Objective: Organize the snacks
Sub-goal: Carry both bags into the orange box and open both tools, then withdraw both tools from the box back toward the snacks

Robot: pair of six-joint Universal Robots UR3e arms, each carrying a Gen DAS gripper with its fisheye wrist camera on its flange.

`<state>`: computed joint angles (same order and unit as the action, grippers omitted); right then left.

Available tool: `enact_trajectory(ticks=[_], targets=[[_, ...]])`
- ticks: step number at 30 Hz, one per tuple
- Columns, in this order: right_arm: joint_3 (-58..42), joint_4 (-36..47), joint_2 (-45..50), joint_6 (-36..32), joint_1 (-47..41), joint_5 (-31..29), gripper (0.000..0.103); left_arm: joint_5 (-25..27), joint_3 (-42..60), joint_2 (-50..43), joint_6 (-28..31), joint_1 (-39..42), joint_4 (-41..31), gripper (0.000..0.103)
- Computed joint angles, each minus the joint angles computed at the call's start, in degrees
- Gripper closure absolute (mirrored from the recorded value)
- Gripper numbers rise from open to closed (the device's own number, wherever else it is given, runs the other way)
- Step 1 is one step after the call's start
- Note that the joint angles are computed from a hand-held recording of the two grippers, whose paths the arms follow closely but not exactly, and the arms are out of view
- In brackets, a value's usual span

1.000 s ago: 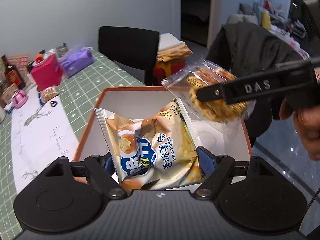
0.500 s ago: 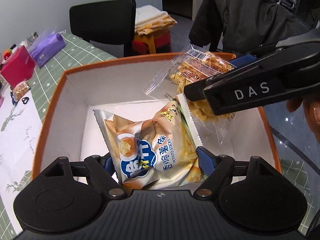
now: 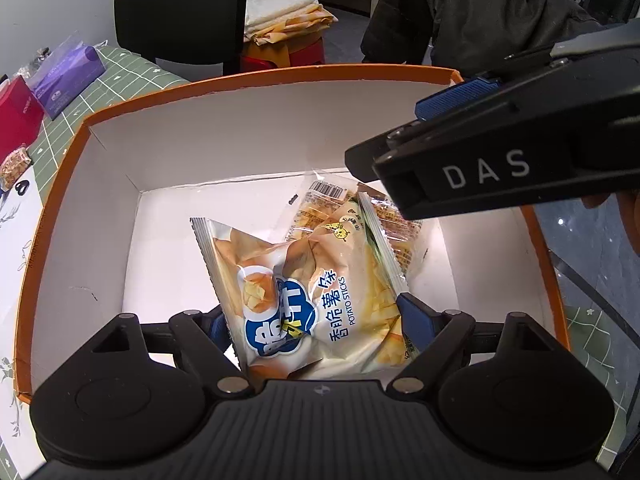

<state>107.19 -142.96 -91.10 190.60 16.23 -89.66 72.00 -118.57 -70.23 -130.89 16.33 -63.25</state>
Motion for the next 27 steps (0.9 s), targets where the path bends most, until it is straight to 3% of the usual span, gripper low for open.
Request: enact_trajectory(ticks=[9, 17, 22, 27], targets=[[0.51, -0.05, -1.29, 0.53, 0.31, -0.66, 0.045, -4.43, 1.3, 1.63, -1.15, 3.66, -4.32, 0.0], [1.36, -0.19, -2.31, 0.46, 0.42, -1.55, 0.045, -10.03, 2.49, 7.95, 4.27, 11.5, -12.16, 0.0], [2.32, -1.31, -3.57, 0.7, 1.17, -2.14, 0.042, -16.99, 6.13, 14.86, 14.03, 23.52, -28.54, 0.0], [2.94, -2.73, -4.89, 0.2, 2.8, -2.75, 0.041, -20.51, 15.33, 17.78, 31.84, 39.58, -55.61, 0.0]])
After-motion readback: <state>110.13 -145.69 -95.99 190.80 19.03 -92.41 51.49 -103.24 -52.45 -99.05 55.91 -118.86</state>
